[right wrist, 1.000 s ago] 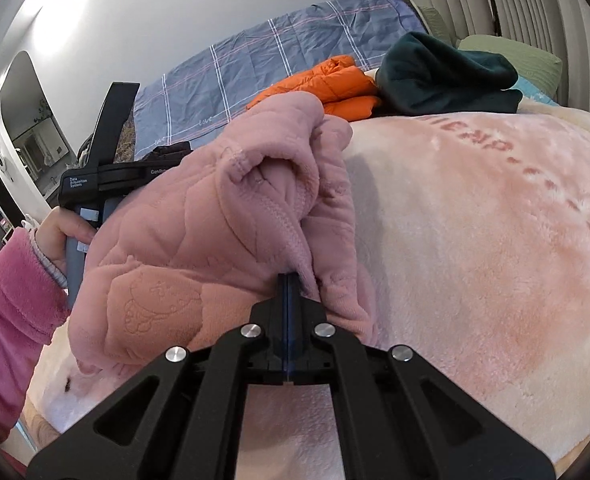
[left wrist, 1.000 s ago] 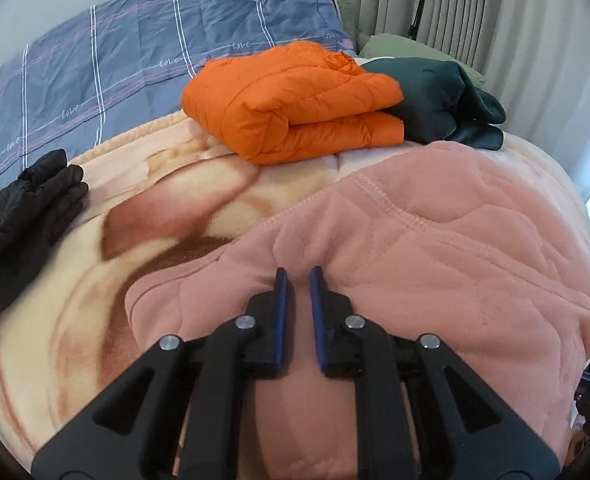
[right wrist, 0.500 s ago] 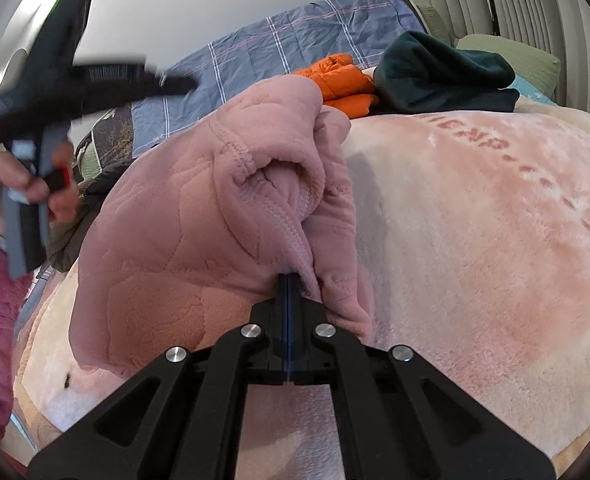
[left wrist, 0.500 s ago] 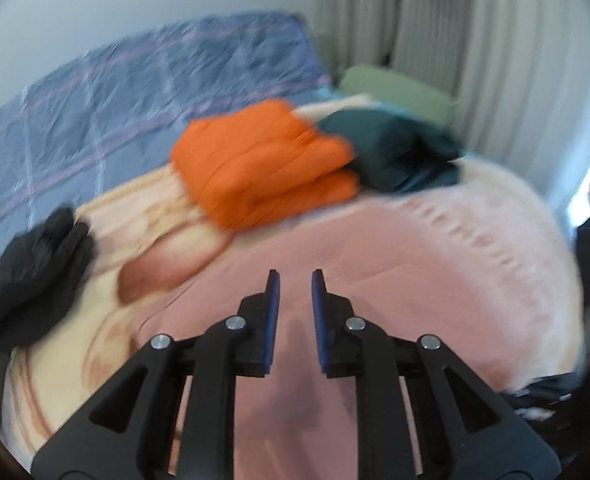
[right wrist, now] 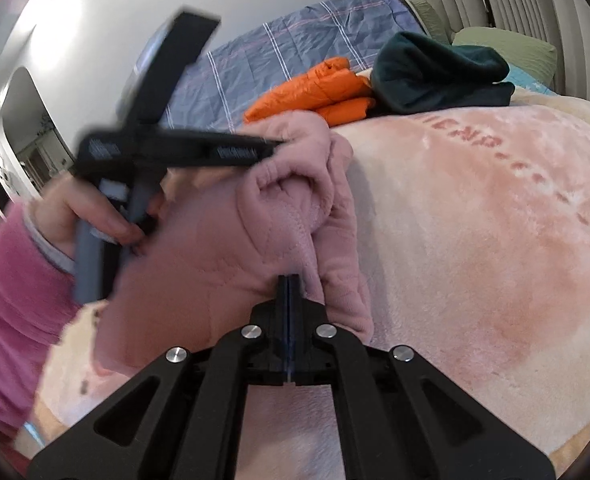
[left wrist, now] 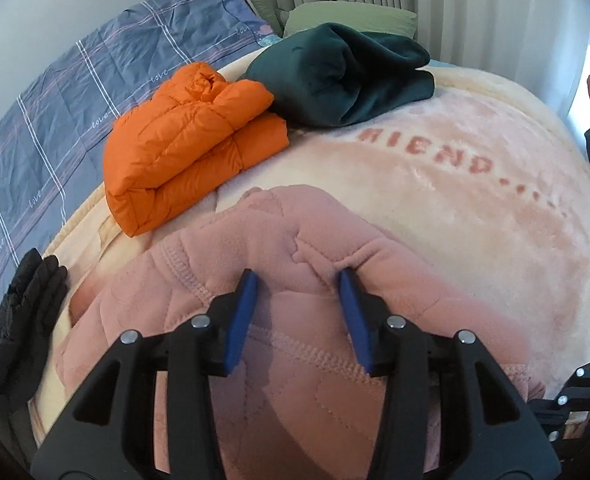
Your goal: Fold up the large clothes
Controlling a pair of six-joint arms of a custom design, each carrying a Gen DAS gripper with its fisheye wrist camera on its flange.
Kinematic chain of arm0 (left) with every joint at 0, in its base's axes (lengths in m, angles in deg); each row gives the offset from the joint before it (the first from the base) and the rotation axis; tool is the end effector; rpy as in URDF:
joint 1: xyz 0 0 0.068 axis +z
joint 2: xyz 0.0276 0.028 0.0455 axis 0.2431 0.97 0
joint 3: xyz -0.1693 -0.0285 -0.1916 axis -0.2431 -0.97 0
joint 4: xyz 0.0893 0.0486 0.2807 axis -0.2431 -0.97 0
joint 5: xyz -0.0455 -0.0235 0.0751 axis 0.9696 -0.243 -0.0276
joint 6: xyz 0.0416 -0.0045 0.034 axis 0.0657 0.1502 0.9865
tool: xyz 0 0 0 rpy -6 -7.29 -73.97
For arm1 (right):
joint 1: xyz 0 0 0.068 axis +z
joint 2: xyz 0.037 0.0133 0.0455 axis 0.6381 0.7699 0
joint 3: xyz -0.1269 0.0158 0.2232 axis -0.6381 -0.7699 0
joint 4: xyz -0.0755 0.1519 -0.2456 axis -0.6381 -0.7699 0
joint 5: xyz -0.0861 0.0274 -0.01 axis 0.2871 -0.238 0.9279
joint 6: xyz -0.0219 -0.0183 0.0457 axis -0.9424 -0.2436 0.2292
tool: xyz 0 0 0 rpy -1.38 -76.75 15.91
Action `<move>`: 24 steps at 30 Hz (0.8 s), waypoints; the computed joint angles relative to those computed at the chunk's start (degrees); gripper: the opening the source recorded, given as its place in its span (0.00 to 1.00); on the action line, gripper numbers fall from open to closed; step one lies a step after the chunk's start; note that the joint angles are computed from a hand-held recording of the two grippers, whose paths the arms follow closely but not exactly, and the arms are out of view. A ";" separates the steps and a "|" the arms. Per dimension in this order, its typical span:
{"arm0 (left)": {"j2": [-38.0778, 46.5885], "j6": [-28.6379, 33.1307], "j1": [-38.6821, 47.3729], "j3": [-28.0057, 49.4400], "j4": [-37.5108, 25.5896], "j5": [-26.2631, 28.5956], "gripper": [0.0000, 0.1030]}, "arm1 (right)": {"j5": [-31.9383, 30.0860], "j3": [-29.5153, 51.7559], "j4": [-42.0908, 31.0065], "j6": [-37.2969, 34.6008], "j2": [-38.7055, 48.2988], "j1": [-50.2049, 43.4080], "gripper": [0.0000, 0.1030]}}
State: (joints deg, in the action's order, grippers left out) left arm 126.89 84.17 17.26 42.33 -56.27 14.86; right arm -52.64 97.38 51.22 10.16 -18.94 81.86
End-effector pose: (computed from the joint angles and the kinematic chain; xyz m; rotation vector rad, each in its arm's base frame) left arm 0.3141 0.0141 0.2197 0.4832 2.4337 0.0795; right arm 0.1664 0.1514 0.1977 -0.2836 2.2413 0.6952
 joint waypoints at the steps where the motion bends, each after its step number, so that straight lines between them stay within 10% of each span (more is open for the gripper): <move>1: 0.07 0.05 0.61 0.01 0.28 0.79 0.44 | -0.73 0.69 -0.76 -0.45 -1.35 -0.42 0.00; 6: 0.19 0.15 1.29 0.06 0.81 1.75 0.44 | 1.22 7.33 0.00 -7.53 0.48 -0.31 0.00; 11: -1.01 -0.11 2.30 -0.60 1.13 3.42 0.44 | -5.65 11.29 7.40 -6.64 21.64 -5.29 0.00; 17: 3.30 -2.56 3.65 2.43 -0.28 7.18 0.46 | 4.85 9.62 10.78 -8.33 22.95 -0.93 0.00; 24: 1.28 -3.74 6.95 4.34 -3.93 11.97 0.46 | -6.76 6.57 13.13 -5.73 20.72 -6.08 0.00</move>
State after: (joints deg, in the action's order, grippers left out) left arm 128.16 80.43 24.20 46.67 -60.20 26.83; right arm -59.40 103.96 64.35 4.43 1.78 75.78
